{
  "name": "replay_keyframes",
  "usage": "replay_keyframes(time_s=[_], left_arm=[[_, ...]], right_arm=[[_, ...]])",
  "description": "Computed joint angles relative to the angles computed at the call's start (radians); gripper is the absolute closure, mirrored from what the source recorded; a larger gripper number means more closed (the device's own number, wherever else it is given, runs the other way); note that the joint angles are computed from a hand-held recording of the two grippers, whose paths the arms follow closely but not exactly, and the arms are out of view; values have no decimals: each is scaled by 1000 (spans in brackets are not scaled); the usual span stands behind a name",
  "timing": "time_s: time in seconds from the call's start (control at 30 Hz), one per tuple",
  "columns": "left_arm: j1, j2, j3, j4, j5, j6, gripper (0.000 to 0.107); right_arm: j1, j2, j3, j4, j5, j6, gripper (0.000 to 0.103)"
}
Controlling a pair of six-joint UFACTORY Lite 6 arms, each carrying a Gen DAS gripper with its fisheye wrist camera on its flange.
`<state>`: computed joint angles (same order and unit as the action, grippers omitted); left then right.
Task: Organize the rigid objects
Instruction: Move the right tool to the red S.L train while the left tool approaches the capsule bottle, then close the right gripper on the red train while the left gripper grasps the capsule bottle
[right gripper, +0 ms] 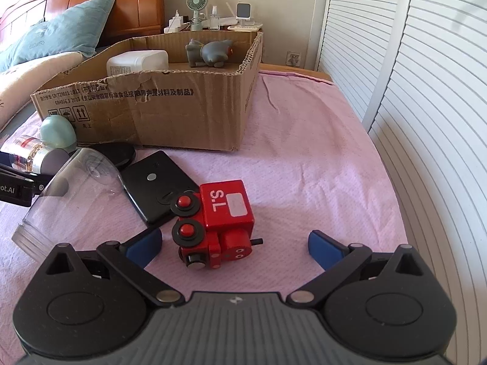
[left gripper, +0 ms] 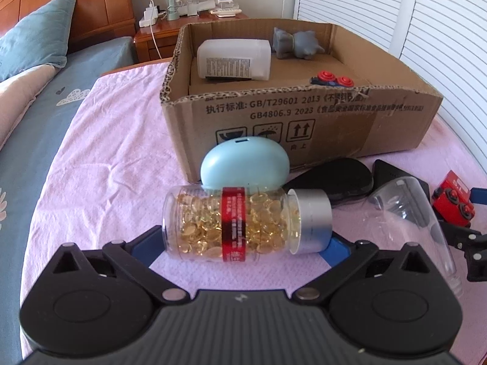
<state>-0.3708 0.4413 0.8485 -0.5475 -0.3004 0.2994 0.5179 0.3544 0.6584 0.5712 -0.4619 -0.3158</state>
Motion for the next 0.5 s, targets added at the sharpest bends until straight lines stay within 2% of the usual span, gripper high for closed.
replay_keyframes(time_s=[0.27, 0.37, 0.5], left_arm=[[3, 4, -12, 59, -33, -52, 4], [7, 3, -16, 84, -36, -69, 4], [6, 3, -21, 90, -44, -75, 4]], right_arm=[[17, 0, 18, -195, 43, 74, 1], [29, -16, 1, -234, 33, 90, 6], [30, -30, -12, -231, 18, 88, 19]])
